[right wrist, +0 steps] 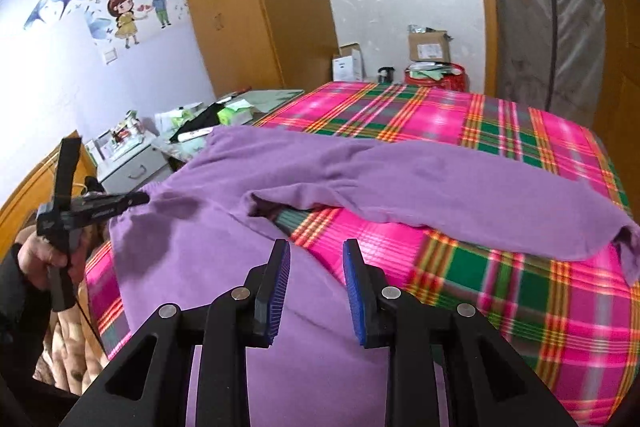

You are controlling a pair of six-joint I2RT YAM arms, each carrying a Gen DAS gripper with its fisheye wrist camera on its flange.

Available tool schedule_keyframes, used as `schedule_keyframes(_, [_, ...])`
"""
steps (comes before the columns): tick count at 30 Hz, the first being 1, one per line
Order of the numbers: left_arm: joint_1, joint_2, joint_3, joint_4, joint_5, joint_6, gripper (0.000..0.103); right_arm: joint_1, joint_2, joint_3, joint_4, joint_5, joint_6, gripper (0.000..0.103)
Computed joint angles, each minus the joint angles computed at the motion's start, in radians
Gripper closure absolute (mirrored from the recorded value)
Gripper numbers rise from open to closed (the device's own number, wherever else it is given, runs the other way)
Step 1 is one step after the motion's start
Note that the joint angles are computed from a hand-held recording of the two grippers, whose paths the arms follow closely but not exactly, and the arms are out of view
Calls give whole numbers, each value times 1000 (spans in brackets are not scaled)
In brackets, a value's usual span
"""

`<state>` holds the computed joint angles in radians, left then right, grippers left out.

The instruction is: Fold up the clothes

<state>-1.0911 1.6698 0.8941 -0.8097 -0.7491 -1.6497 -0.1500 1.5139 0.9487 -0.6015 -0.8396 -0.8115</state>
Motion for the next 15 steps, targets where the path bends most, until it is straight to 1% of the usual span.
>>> schedule_keyframes(5, [51,-12,5,-8,-33,35,94,17,0,-18,-4,-11,13,75])
schedule_keyframes(8, [90,-15,-12,46,-41,79,94,7,-16,-49,49,-54,25,75])
schedule_keyframes(10, [115,-6,-21,83,-37,100,94,8,-25,-65,78,-63,34,75])
schedule_keyframes(15, [162,9,-51,165,-7,152,94,34,12,-43,36,-40,16,75])
